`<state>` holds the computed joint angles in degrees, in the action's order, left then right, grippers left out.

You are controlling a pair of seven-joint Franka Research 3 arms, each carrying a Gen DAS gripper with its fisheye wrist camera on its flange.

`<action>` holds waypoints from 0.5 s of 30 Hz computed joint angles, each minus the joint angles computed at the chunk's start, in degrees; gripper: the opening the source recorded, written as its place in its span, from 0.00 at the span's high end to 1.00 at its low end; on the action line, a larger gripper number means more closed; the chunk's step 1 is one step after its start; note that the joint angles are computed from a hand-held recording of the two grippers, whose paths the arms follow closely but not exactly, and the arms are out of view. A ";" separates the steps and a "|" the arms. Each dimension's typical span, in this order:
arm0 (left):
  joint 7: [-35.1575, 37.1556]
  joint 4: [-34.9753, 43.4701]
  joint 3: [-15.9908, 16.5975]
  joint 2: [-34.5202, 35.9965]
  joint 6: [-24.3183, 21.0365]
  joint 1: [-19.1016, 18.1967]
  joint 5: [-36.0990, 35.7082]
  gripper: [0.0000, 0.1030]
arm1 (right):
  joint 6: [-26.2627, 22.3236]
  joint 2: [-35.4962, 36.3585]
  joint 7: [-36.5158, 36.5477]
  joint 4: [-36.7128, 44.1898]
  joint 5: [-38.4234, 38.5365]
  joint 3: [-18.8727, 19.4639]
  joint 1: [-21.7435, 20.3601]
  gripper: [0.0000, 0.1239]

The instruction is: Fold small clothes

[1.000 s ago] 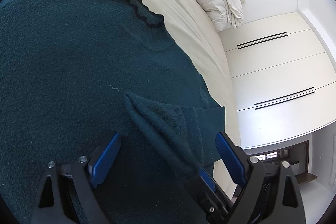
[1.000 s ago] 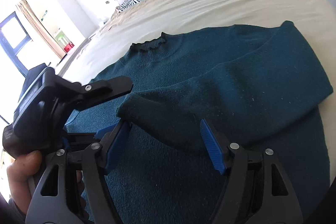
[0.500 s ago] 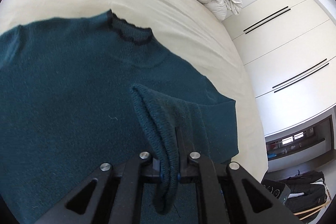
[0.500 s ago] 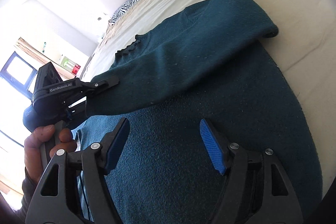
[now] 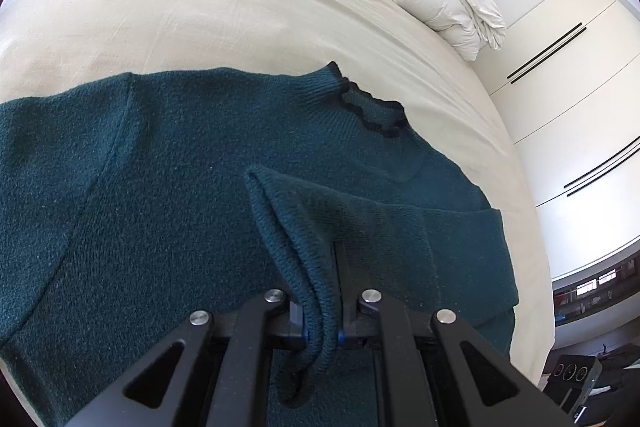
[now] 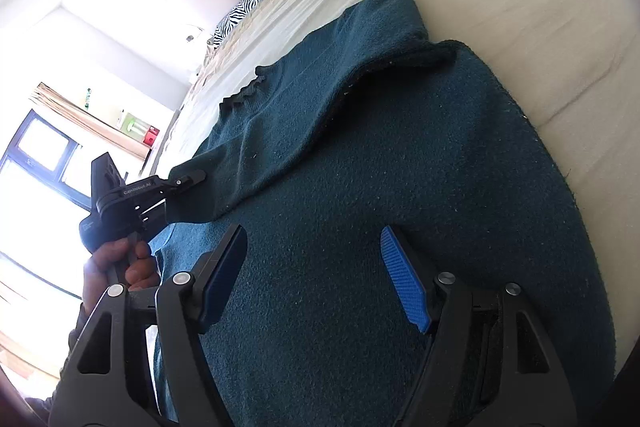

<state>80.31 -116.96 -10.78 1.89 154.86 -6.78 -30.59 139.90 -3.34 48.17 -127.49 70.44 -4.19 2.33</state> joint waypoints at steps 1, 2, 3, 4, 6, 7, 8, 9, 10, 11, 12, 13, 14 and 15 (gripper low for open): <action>0.04 -0.08 -0.02 0.29 0.56 -0.05 0.37 0.91 | -1.05 -0.21 0.26 0.16 -0.19 -0.36 -0.33 0.45; 1.19 -0.65 -0.12 0.24 1.26 0.03 -0.52 0.90 | -1.74 0.50 0.47 1.27 0.15 -0.52 -0.47 0.45; 2.84 -0.76 -0.34 0.78 2.36 0.02 -2.28 0.90 | -2.92 0.69 0.35 1.97 0.60 -0.93 -0.95 0.45; 5.64 -1.44 -0.68 0.90 3.80 0.19 -5.32 0.87 | -4.36 1.30 0.42 3.21 1.19 -1.37 -1.52 0.45; 16.74 -2.60 -1.90 1.24 6.72 0.87 -18.37 0.87 | -7.50 2.21 2.18 5.86 1.35 -2.45 -3.22 0.45; 23.91 -3.06 -2.43 1.21 7.47 1.37 -27.33 0.86 | -8.91 3.51 3.11 7.92 1.93 -2.78 -4.03 0.45; 29.83 -2.61 -2.57 1.66 7.49 1.67 -34.67 0.86 | -10.75 5.54 4.13 10.82 2.79 -2.83 -4.77 0.43; 34.05 -2.55 -2.53 1.73 7.35 1.80 -39.53 0.87 | -13.69 7.64 5.05 13.86 3.73 -2.95 -5.89 0.43; 35.33 -2.22 -2.34 1.86 7.35 1.56 -40.82 0.87 | -16.53 9.91 5.87 16.90 4.72 -2.91 -7.18 0.43; 35.87 -2.16 -2.16 1.94 7.59 1.29 -40.94 0.87 | -19.36 12.52 7.13 20.36 5.29 -2.68 -8.56 0.43; 35.94 -2.09 -2.00 1.96 7.76 1.08 -40.92 0.87 | -22.28 15.51 8.86 24.31 5.50 -2.25 -9.96 0.43; 37.23 -2.07 -1.94 1.92 7.78 1.03 -42.28 0.87 | -24.89 18.30 10.60 27.92 5.63 -1.76 -11.36 0.43; 40.17 -2.09 -2.00 1.78 7.96 1.04 -45.66 0.87 | -27.42 21.26 12.19 31.76 5.60 -1.08 -12.64 0.43; 43.38 -2.16 -1.95 1.55 8.04 1.04 -49.42 0.87 | -30.26 24.54 13.91 35.96 5.23 -0.29 -13.88 0.43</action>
<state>123.69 -119.12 -12.73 3.44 162.90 -5.74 -80.01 109.64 21.19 62.08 -91.53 75.67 -4.48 -11.56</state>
